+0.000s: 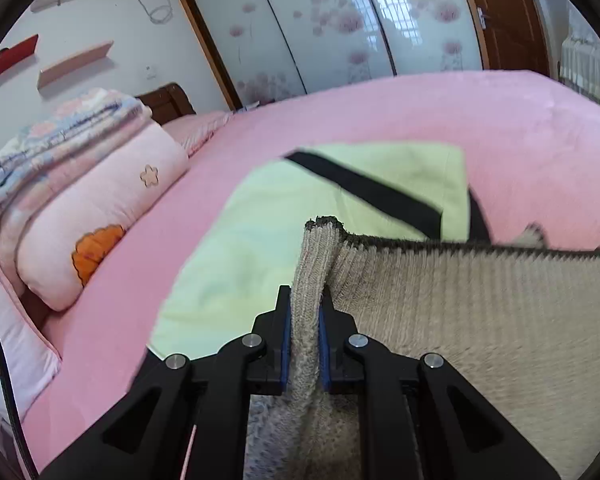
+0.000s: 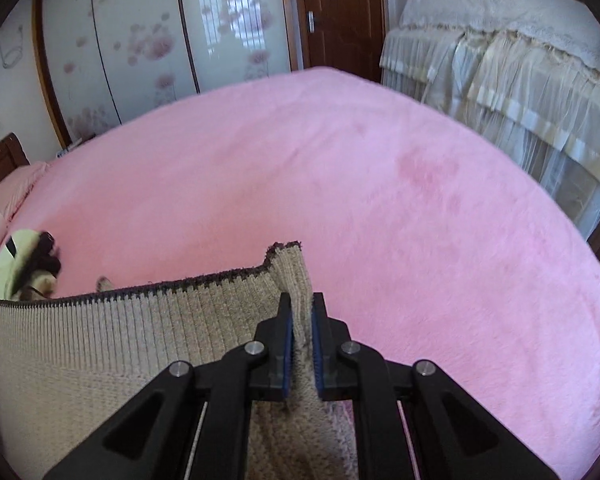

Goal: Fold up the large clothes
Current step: 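Lower the hem onto the collar and open both tools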

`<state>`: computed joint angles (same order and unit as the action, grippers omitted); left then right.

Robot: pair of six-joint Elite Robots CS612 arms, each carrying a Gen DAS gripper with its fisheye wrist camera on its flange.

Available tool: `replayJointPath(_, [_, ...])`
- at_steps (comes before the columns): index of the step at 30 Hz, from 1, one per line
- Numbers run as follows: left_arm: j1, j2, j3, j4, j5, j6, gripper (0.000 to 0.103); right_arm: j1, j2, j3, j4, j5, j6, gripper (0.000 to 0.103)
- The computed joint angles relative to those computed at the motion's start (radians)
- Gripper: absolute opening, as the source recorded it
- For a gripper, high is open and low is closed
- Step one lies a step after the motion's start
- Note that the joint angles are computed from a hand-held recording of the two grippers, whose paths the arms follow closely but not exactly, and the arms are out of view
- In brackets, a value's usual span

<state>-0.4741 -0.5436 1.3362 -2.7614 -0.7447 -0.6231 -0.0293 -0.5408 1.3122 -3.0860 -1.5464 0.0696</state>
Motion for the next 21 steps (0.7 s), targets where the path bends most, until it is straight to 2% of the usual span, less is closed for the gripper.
replayJointPath(6, [0.005,0.011,0.003,-0.009,-0.04,-0.01,0.012,0.005,0.007,-0.019,0.068,0.0,-0.015,0.011])
replayJointPath(9, [0.015,-0.012,0.022,0.003,-0.075,-0.026,0.029,0.003,-0.01,-0.006,0.084,0.004,0.004,0.021])
replayJointPath(11, [0.018,-0.039,0.048,0.002,-0.112,-0.047,0.049,-0.003,-0.033,0.019,0.082,0.03,0.03,0.023])
replayJointPath(13, [0.017,-0.075,0.095,-0.049,-0.136,-0.077,0.057,-0.01,-0.067,0.06,0.054,0.079,0.056,0.023])
replayJointPath(14, [0.015,-0.091,0.117,-0.079,-0.141,-0.082,0.057,-0.013,-0.09,0.089,0.028,0.104,0.064,0.023])
replayJointPath(16, [0.0,-0.126,0.166,-0.145,-0.137,-0.082,0.06,-0.009,-0.124,0.129,-0.003,0.124,0.051,0.023])
replayJointPath(19, [-0.043,-0.177,0.227,-0.204,-0.11,-0.062,0.074,0.013,-0.183,0.202,-0.044,0.134,-0.011,0.023])
replayJointPath(21, [-0.069,-0.203,0.266,-0.256,-0.141,-0.056,0.08,0.03,-0.214,0.253,-0.072,0.166,-0.044,0.023])
